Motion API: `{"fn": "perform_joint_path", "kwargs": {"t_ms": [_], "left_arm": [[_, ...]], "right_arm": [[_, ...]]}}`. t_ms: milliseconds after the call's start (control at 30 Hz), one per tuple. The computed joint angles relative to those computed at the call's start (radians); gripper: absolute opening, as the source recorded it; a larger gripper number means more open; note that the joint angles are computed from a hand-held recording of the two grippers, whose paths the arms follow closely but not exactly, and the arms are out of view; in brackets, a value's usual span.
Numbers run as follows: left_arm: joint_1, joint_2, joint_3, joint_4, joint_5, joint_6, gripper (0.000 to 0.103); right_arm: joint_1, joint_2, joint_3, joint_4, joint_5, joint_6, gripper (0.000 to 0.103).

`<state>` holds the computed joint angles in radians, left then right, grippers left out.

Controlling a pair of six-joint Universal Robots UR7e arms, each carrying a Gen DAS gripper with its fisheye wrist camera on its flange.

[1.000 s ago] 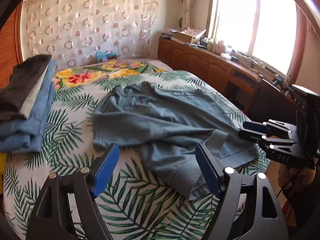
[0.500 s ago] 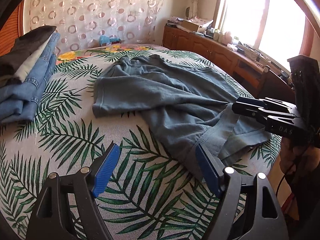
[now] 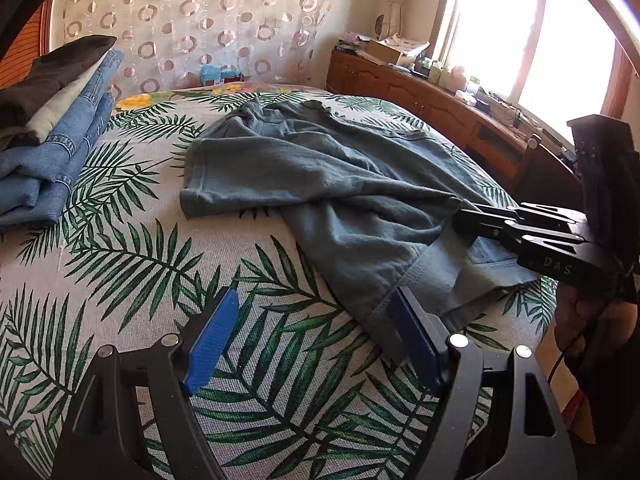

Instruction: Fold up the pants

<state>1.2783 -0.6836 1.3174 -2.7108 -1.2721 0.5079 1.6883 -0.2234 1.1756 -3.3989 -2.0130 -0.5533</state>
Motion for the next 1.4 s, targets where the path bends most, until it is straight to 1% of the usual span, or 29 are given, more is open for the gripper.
{"fn": "perform_joint_path", "kwargs": {"t_ms": [67, 167, 400, 533, 733, 933, 1200, 1333, 1400], "left_arm": [[-0.003, -0.003, 0.003, 0.0, 0.001, -0.003, 0.079], [-0.008, -0.01, 0.014, -0.009, -0.003, 0.003, 0.079], [-0.022, -0.02, 0.037, -0.046, -0.001, 0.023, 0.079], [-0.026, -0.016, 0.035, -0.05, 0.003, 0.025, 0.079], [-0.03, -0.016, 0.04, -0.064, 0.001, 0.03, 0.079], [-0.034, -0.013, 0.042, -0.067, -0.001, 0.034, 0.079], [-0.038, -0.009, 0.041, -0.063, 0.001, 0.043, 0.079], [-0.041, -0.005, 0.034, -0.054, -0.005, 0.048, 0.079], [-0.044, 0.003, 0.022, -0.047, -0.008, 0.055, 0.079]], "right_arm": [[0.003, -0.003, 0.013, -0.019, 0.016, -0.019, 0.011], [0.007, -0.015, 0.043, -0.07, 0.035, -0.029, 0.009], [0.018, -0.071, 0.172, -0.244, 0.086, -0.062, 0.008], [0.026, -0.095, 0.238, -0.329, 0.094, -0.072, 0.008], [0.031, -0.114, 0.313, -0.425, 0.069, -0.088, 0.008], [0.032, -0.127, 0.357, -0.462, 0.041, -0.074, 0.008], [0.035, -0.137, 0.398, -0.478, -0.018, -0.042, 0.008], [0.026, -0.145, 0.411, -0.464, -0.045, -0.007, 0.008], [0.02, -0.152, 0.41, -0.431, -0.051, 0.014, 0.008]]}}
